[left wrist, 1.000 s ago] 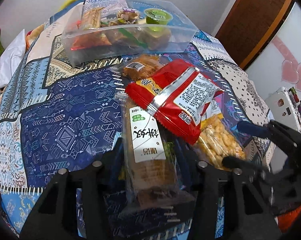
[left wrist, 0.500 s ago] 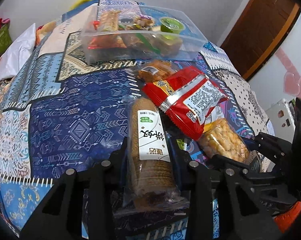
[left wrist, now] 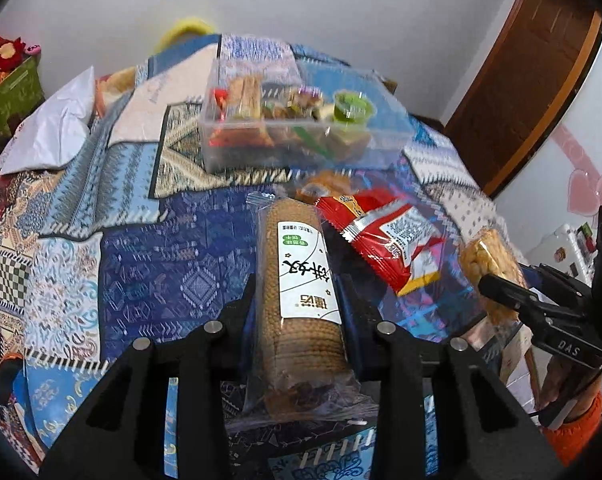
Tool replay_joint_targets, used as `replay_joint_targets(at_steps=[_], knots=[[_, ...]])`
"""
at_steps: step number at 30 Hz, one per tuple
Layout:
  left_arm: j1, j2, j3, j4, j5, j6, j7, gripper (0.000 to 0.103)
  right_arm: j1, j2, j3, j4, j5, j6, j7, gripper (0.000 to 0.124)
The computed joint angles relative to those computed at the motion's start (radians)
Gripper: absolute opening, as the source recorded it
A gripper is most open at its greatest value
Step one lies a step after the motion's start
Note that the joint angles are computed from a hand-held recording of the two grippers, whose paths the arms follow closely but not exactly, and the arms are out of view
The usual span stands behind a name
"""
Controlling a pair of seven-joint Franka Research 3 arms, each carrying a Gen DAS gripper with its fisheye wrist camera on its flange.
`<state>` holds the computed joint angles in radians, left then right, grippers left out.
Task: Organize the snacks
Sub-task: 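Carry the biscuit roll and cracker packet over the clear box with both tools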
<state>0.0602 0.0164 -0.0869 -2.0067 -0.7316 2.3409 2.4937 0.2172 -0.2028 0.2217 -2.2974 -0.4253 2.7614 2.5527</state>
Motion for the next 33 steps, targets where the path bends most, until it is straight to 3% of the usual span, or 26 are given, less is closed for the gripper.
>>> replay_joint_targets(at_steps=[8, 14, 23, 33], knots=[[-0.010, 0.015, -0.010, 0.080, -0.058, 0.002, 0.015, 0.036, -0.043, 0.032, -0.004, 0.076, -0.103, 0.024, 0.060, 0.045], [-0.013, 0.088, -0.039, 0.191, -0.063, 0.012, -0.017, 0.036, -0.039, 0.092, -0.044, 0.162, -0.162, 0.028, 0.065, 0.045], [-0.015, 0.261, -0.108, 0.398, 0.071, 0.070, -0.160, 0.036, -0.003, 0.202, -0.129, 0.299, -0.163, 0.043, 0.019, 0.045], [0.000, 0.470, -0.181, 0.656, 0.224, 0.039, -0.303, 0.036, 0.057, 0.358, -0.232, 0.476, -0.126, 0.032, -0.071, 0.045]])
